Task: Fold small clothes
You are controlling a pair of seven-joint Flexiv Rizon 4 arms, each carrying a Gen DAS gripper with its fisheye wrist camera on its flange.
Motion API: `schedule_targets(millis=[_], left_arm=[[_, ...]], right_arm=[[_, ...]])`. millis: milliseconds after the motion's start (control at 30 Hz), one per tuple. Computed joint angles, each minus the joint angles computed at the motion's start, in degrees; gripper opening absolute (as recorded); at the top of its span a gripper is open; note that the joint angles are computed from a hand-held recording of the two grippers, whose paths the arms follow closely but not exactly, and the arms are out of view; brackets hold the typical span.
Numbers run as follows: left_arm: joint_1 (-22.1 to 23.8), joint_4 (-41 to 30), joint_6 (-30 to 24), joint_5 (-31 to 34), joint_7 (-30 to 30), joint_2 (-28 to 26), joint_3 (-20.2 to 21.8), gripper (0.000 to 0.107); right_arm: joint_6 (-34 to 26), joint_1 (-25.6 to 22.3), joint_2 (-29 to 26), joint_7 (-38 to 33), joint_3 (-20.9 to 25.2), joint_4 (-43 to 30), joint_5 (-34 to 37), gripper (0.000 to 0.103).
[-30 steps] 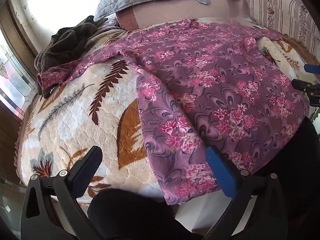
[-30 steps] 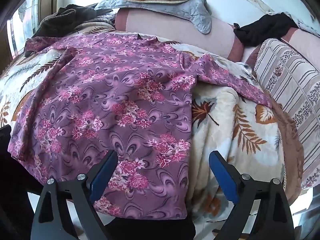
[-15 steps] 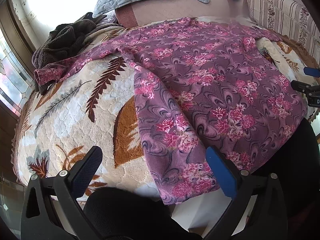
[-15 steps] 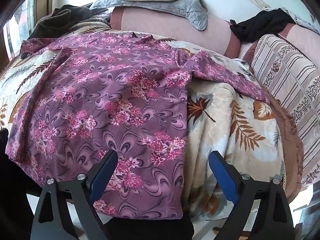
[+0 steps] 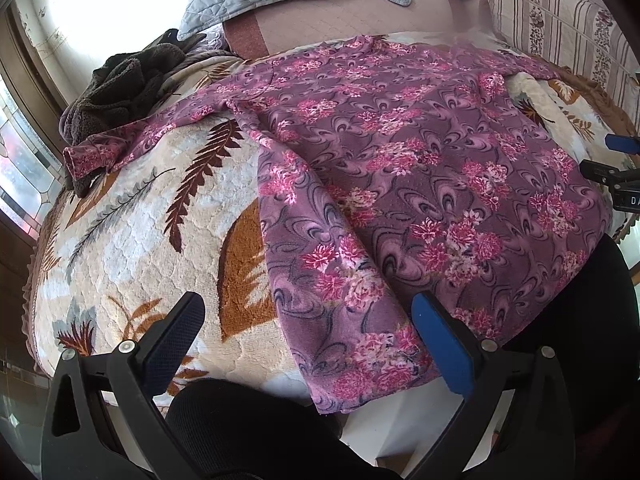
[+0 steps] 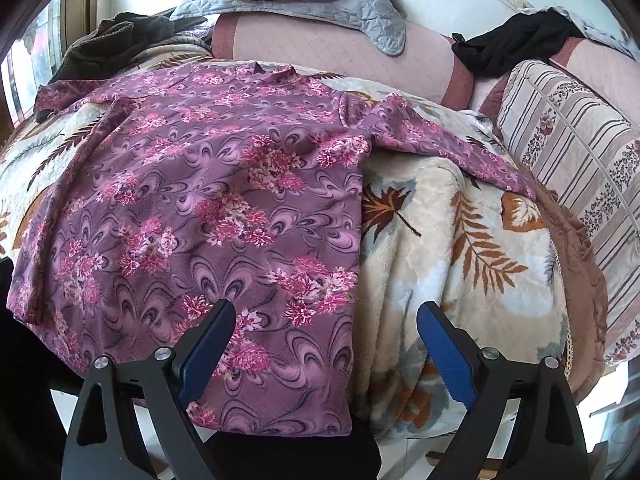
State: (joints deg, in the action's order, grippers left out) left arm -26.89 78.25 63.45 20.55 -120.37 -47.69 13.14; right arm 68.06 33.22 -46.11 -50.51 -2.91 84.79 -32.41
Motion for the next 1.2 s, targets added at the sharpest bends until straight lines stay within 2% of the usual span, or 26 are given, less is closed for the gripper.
schedule_targets(millis=[700, 933, 1200], left_arm=[[0.92, 0.98, 1.05, -1.40, -0.09, 0.68, -0.52, 0.103], [0.45, -0.38, -0.26, -0.99, 0.21, 0.04, -0.10, 0.103], [2.19, -2.57, -2.91, -2.85, 0.58, -1.03, -1.13, 0.103]], right_arm=[[0.15, 0.23, 1.51, 1.92, -0.52, 1.94, -1.14, 0.093], [0.25, -0.06, 1.24, 2.03, -0.28, 1.79, -0.87, 0.093], [0.28, -1.31, 0.51, 0.89, 1.09, 0.98, 1.03, 0.092]])
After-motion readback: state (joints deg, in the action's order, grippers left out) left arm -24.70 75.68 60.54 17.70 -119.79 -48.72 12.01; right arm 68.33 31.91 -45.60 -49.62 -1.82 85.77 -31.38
